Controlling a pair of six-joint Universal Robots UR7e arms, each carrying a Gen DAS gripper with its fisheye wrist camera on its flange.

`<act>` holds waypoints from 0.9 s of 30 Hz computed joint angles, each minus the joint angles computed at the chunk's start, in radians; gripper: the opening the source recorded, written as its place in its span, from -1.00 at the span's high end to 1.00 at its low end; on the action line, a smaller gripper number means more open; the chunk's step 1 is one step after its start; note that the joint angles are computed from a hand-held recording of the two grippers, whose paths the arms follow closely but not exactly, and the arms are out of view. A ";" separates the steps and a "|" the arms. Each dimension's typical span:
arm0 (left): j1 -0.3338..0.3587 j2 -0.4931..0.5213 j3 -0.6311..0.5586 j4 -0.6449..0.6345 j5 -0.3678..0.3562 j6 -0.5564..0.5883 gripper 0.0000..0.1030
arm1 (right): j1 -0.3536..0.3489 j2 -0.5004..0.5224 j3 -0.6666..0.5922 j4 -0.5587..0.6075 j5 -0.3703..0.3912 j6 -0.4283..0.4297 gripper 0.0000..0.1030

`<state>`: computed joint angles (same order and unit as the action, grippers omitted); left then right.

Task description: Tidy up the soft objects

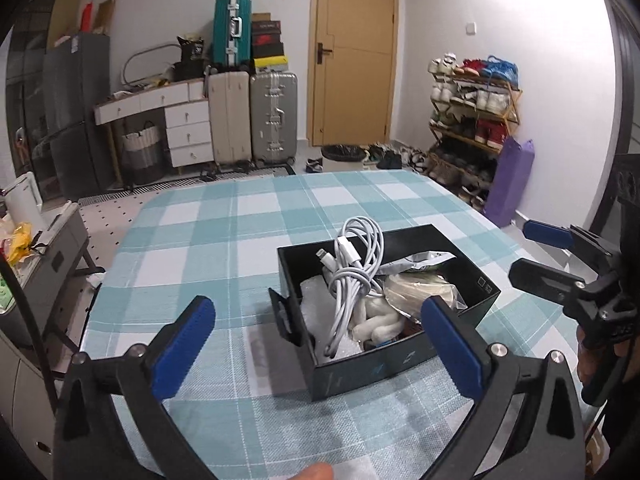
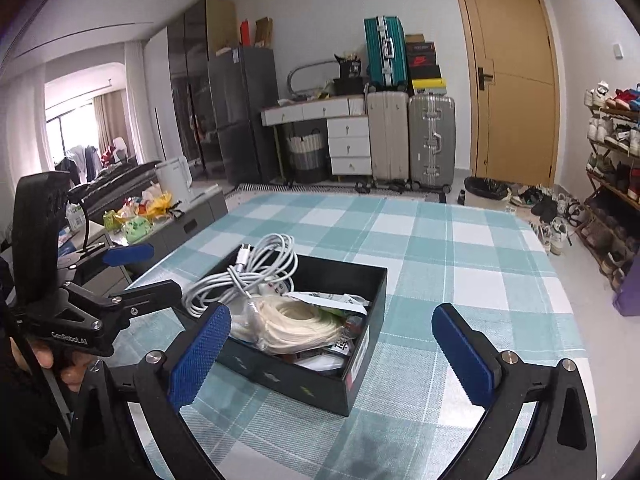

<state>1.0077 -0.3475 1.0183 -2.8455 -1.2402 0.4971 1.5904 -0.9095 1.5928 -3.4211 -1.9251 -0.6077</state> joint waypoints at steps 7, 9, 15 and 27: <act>0.005 -0.022 0.058 -0.064 -0.005 -0.010 -1.00 | 0.011 -0.002 0.039 -0.053 0.005 -0.010 -0.99; 0.007 -0.029 0.077 -0.081 -0.015 -0.016 -1.00 | 0.015 -0.001 0.049 -0.065 0.003 -0.013 -0.99; 0.009 -0.031 0.116 -0.160 -0.009 0.002 -1.00 | 0.021 0.000 0.076 -0.108 0.017 -0.019 -0.99; 0.011 -0.026 0.137 -0.228 -0.019 0.000 -1.00 | 0.010 0.023 0.087 -0.184 0.020 -0.055 -0.99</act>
